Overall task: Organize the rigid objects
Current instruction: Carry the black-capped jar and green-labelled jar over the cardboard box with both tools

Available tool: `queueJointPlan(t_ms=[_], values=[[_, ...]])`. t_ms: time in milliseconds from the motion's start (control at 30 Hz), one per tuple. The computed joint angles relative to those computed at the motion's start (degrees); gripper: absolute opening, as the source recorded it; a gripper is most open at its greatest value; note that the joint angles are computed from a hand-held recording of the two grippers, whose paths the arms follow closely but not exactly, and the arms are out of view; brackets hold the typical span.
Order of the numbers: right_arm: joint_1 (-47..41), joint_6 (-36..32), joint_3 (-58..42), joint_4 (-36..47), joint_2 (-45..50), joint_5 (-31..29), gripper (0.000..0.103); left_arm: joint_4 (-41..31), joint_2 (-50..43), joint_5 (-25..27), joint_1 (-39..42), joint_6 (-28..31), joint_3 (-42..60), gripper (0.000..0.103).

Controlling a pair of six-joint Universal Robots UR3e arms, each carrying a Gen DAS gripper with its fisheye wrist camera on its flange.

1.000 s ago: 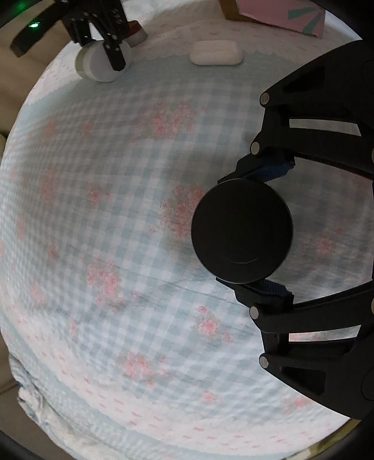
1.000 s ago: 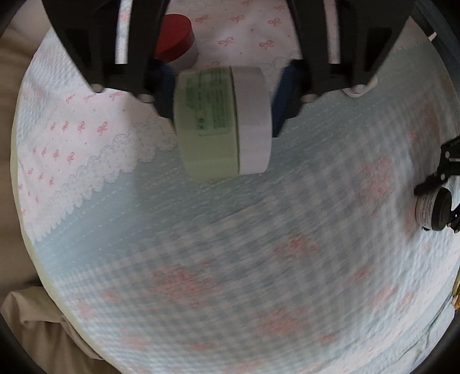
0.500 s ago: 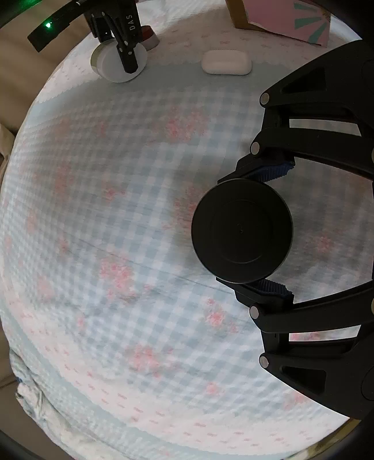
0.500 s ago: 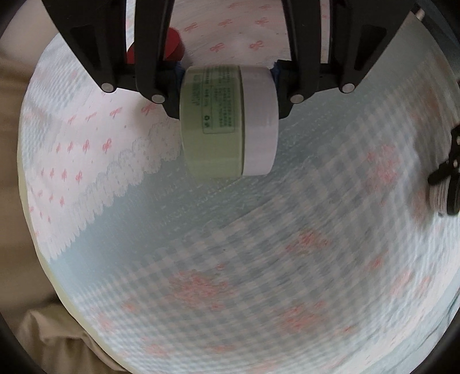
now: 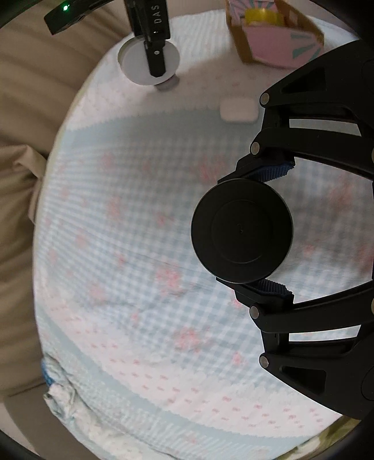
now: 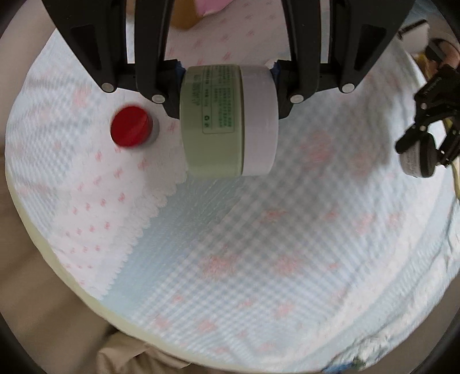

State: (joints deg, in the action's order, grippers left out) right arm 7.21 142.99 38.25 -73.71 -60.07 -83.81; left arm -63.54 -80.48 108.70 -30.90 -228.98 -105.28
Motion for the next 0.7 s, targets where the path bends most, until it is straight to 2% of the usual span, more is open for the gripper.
queueJointPlan(t_ms=[100,233,400,533,700], values=[[-2.30,1.61,2.26,3.88,-7.00,1.40,0.040,-6.70,-0.20,0.03,-2.51,-0.86,7.11,0.053],[-5.66,3.23,0.14,11.21,-13.61,3.07,0.040,-14.61,-0.84,-0.24,-5.92,-2.21,16.41,0.053],[-13.68,1.45,0.49,19.41,-22.85,5.79,0.040,-21.54,-4.67,1.46,-11.04,-2.88,27.29,0.053],[-23.88,-3.49,1.81,26.78,-30.46,8.02,0.040,-26.11,-10.87,1.97,-15.51,-3.38,37.51,0.053],[-42.78,-15.45,-0.05,38.50,-36.05,9.83,0.040,-31.45,-21.98,1.65,-20.23,-4.70,54.69,0.053]])
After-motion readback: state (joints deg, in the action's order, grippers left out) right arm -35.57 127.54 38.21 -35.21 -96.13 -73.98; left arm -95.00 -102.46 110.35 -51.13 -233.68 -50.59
